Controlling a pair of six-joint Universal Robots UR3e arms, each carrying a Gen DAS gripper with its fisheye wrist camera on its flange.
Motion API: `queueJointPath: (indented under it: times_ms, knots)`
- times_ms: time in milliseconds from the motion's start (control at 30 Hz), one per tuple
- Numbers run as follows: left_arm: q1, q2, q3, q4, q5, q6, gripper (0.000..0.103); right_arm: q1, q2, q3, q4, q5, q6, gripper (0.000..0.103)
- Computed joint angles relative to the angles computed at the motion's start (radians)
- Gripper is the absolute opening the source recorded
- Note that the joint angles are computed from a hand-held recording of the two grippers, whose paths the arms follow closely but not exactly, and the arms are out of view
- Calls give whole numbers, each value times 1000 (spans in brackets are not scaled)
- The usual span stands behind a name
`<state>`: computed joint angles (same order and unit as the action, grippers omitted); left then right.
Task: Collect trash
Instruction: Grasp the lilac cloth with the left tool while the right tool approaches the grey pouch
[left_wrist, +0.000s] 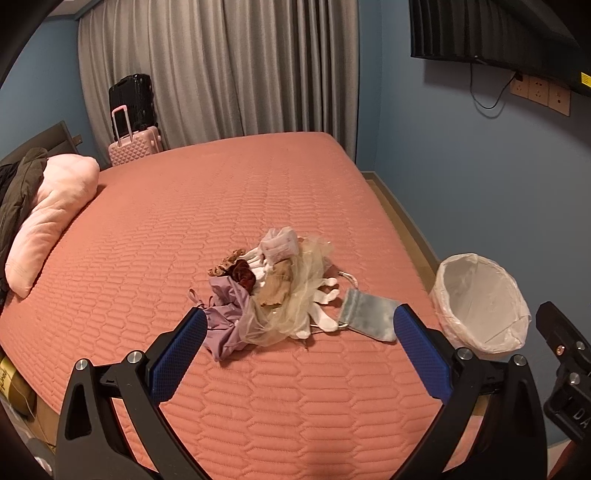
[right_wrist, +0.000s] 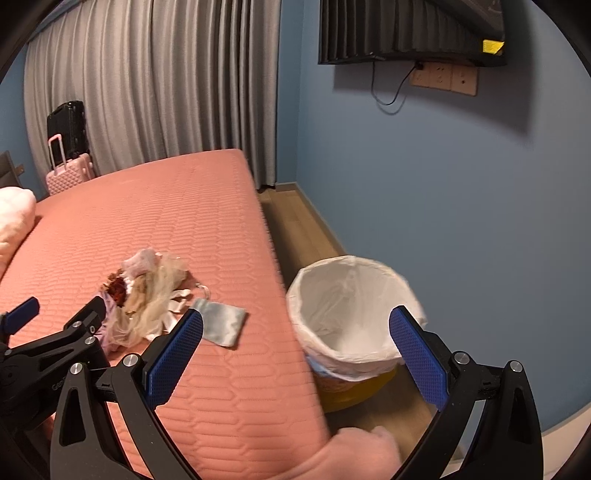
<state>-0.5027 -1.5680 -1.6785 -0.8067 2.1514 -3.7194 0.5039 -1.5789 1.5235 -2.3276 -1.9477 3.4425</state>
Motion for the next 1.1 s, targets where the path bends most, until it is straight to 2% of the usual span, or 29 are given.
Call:
queueJointPath:
  times_ms: [200, 367, 667, 833, 933, 1100]
  knots:
    - [127, 58, -126, 99, -59, 52, 97, 37, 119, -78, -26, -10, 11, 98]
    - [243, 95, -248, 216, -116, 140, 96, 49, 220, -160, -22, 13, 30, 98]
    - [461, 101, -433, 405, -274, 277, 96, 92, 445, -356, -15, 33, 55, 98]
    - [563, 77, -491, 466, -392, 329, 96, 117, 567, -490, 14, 34, 63, 98]
    - [607, 54, -508, 481, -449, 336, 92, 123, 629, -567, 44, 49, 81, 98]
    - [615, 5, -492, 484, -486, 344, 88, 135, 715, -663, 77, 48, 93, 98]
